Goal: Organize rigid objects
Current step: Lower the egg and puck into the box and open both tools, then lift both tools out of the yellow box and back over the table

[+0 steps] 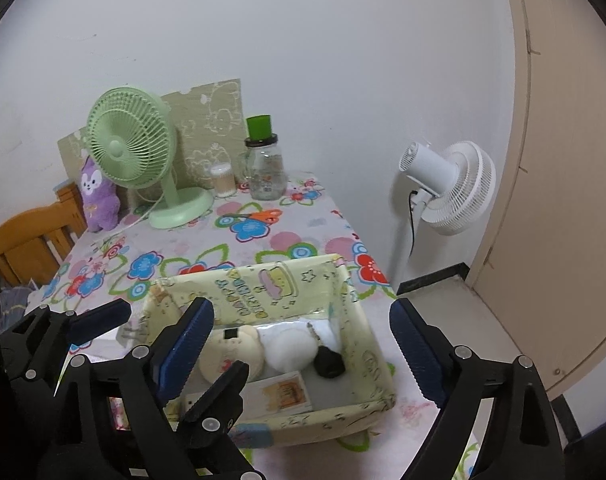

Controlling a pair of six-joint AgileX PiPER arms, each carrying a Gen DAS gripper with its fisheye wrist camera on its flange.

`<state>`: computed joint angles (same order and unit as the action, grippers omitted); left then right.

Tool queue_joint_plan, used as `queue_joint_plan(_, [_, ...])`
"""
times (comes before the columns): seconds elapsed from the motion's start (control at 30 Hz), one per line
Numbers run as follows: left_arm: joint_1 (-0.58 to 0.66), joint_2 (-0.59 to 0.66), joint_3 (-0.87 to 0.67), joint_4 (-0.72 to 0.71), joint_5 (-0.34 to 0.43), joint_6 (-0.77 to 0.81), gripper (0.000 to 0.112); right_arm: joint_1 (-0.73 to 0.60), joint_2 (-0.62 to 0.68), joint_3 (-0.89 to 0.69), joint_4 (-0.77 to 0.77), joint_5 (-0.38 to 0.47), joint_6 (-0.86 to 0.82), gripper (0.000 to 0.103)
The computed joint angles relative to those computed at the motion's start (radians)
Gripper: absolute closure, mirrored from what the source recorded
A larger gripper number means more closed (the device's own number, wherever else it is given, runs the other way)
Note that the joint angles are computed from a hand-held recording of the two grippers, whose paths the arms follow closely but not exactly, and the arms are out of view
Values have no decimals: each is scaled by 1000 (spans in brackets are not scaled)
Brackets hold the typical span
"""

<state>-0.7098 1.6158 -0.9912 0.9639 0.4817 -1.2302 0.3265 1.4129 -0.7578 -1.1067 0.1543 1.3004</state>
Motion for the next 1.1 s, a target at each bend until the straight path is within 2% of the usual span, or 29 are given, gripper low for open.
queue_joint_plan(0.3, [14,-110,130,63,5,-84,16,147,-34,24,-170,99,209,4])
queue_joint_plan(1.1, [-13,-361,425,197,81,-327,16,466,-56,85,-333,264,472,3])
